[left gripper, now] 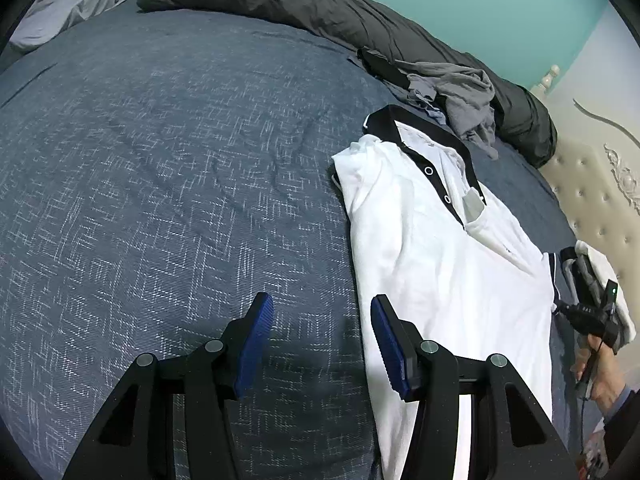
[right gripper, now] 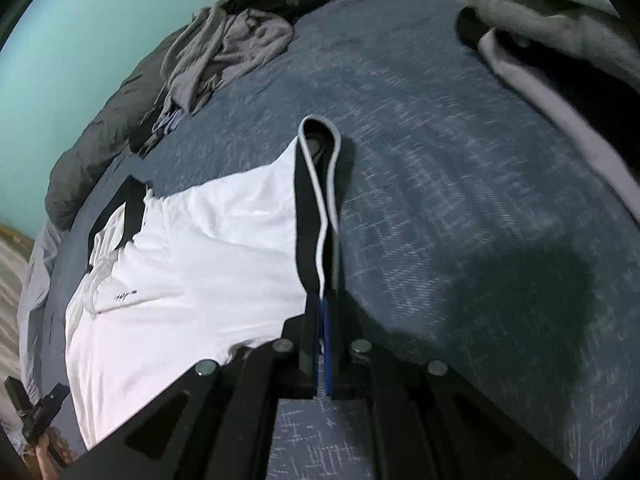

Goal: Fold clothes
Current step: 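Lay the sleeve flat on the bed and open the right gripper, then grasp the shirt's black-trimmed edge with the left gripper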

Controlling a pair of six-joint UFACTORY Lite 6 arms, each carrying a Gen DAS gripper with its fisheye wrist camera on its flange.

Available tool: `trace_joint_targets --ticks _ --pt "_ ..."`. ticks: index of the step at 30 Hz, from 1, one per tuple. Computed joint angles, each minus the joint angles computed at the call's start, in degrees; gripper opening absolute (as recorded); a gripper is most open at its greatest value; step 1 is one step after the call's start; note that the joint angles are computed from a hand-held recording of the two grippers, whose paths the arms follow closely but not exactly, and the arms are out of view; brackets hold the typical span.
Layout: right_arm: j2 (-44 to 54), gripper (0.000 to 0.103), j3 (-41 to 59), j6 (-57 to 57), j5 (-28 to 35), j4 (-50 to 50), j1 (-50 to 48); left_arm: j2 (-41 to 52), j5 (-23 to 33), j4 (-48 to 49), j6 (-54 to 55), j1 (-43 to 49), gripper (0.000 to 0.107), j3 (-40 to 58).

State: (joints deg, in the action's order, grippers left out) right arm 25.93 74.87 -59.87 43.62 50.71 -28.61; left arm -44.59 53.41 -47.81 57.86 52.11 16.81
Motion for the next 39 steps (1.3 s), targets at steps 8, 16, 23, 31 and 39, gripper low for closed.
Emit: trace_joint_targets --ticks 8,16,23,31,39 --pt "-2.6 0.005 -4.1 2.0 -5.2 -2.9 1.8 -0.9 2.8 -0.3 0.9 1.6 0.055 0.4" --pt "-20.8 0.045 -17.0 0.4 -9.9 -1.4 -0.4 1.1 1.3 -0.9 1.2 1.1 0.055 0.7" --pt "-40.9 0.049 -35.7 -12.5 8.2 9.9 -10.2 6.7 -10.9 -1.0 -2.4 -8.6 0.055 2.1" --pt "-44.4 0.051 -45.8 -13.7 11.8 15.6 -4.3 12.0 -25.2 4.6 -9.8 -21.1 0.055 2.9" --pt "-42.1 0.051 -45.8 -19.3 13.4 21.5 -2.9 15.7 -36.3 27.4 -40.7 -41.2 0.055 4.2"
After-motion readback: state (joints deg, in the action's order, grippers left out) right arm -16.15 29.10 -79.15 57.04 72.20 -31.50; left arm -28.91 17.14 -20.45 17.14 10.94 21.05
